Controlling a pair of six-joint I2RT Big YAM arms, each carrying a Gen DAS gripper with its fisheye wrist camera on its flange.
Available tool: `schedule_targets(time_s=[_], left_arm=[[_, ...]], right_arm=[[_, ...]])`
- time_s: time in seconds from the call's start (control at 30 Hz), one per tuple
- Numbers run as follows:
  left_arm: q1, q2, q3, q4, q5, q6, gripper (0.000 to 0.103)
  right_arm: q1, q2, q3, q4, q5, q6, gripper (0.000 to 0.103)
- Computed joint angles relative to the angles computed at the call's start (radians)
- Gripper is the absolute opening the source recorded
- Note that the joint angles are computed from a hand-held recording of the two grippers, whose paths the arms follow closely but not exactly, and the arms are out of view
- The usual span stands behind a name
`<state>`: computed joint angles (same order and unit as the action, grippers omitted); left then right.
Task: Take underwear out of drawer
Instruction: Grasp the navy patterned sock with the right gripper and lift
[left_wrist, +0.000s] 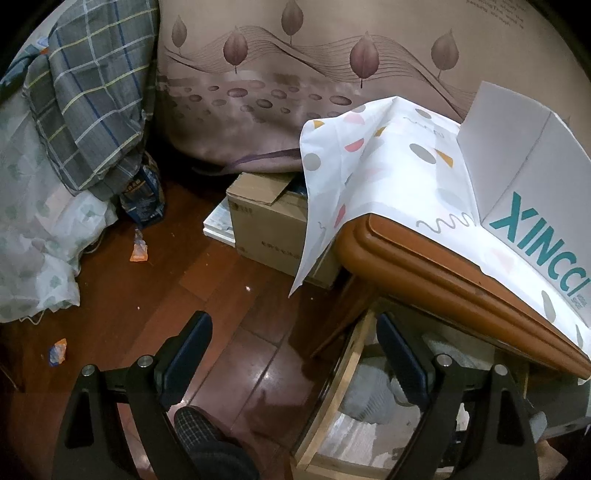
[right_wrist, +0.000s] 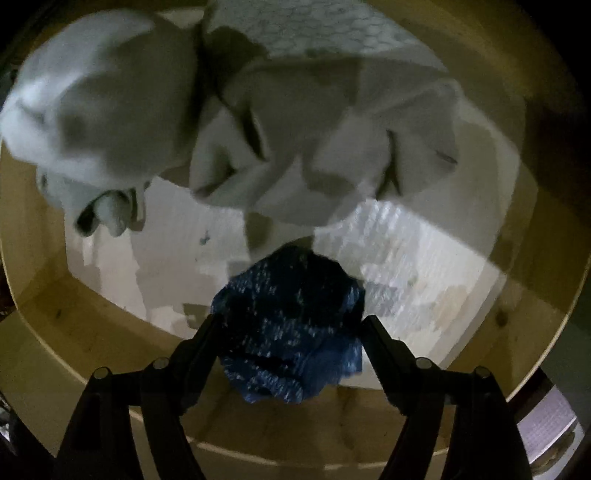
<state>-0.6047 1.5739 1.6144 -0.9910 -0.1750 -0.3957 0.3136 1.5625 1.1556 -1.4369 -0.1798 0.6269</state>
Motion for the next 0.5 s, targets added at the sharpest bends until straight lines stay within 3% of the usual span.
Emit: schedule_targets(time_s=[0.33,0.5], left_arm=[[-0.005,0.007,0.005,-0.003,-0.008,0.002,0.089],[-0.007,-0.002,-0.007,0.011,0.006,0.009,0.089]], right_arm=[[-0.006,0.074,0.061,-0.020,0.015,-0.063,0.080],[0.054,0.096,0.080,-0.028,0.019,-0.106,0.076]])
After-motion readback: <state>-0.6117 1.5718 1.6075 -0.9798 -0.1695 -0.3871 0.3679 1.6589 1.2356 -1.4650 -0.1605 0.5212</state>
